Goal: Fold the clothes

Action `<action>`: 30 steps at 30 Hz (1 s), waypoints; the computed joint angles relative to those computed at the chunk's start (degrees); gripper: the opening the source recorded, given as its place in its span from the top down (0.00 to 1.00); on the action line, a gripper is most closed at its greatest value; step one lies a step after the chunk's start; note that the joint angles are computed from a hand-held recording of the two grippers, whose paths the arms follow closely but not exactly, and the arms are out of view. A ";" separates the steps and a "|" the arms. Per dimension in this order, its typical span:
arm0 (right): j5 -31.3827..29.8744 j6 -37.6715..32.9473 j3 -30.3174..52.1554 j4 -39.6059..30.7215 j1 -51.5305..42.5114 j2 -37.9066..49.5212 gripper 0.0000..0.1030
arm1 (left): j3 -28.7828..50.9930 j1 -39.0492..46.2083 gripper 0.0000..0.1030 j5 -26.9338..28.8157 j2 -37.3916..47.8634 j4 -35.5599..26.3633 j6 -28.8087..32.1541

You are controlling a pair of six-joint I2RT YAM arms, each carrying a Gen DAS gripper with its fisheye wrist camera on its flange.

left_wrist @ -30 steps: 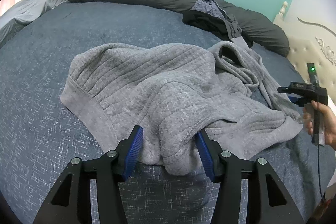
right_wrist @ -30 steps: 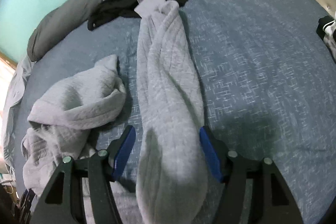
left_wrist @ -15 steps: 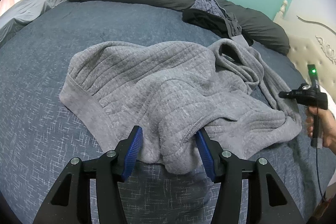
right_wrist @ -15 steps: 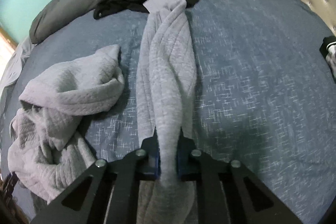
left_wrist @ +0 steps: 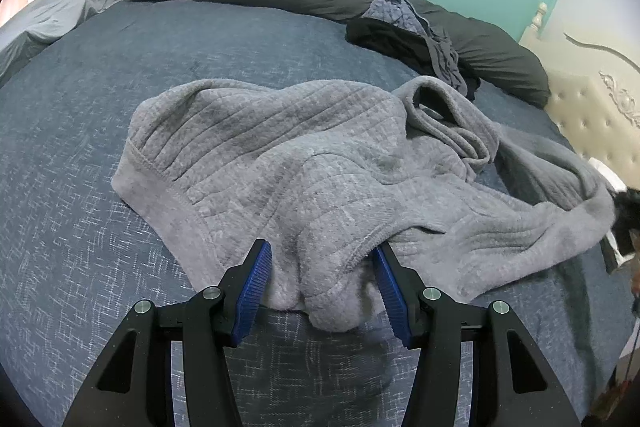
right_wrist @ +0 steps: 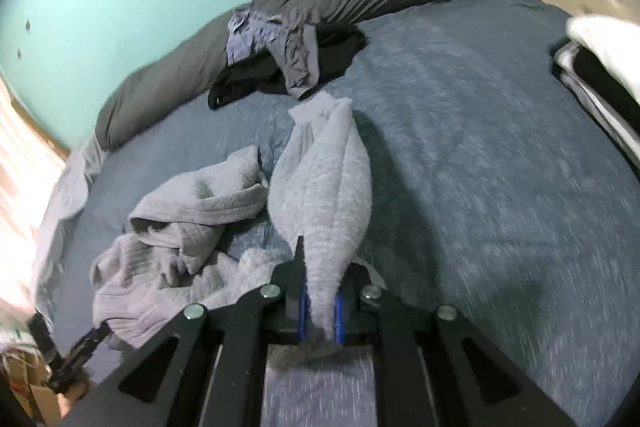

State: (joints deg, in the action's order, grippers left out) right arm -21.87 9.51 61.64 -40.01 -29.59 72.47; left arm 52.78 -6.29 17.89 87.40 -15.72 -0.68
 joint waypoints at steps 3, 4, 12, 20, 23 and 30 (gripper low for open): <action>-2.71 -0.06 -3.92 -2.14 -3.42 -6.80 0.91 | -0.23 0.23 0.45 0.21 -0.51 -0.20 0.02; -3.60 -0.18 -5.48 -2.56 -4.57 -9.00 0.91 | -0.29 0.30 0.45 0.26 -0.63 -0.26 0.07; -2.73 2.16 -20.72 0.18 -5.23 -18.42 0.91 | -0.92 1.65 0.45 1.06 -1.39 -0.58 0.82; -4.96 3.56 -28.86 4.83 -6.78 -18.89 0.86 | -1.31 2.49 0.45 0.81 -0.99 -1.50 2.60; -4.39 2.02 -29.64 3.37 -8.45 -21.93 0.67 | -0.63 3.63 0.44 1.93 -1.03 -3.18 3.54; -15.49 2.66 -34.94 6.05 -20.38 -30.86 0.62 | -1.57 8.03 0.37 4.03 -3.86 -6.17 5.72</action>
State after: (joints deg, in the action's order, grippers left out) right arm -37.36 12.16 26.70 -33.96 -49.97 41.61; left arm 51.21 1.74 21.92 83.54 -21.88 5.04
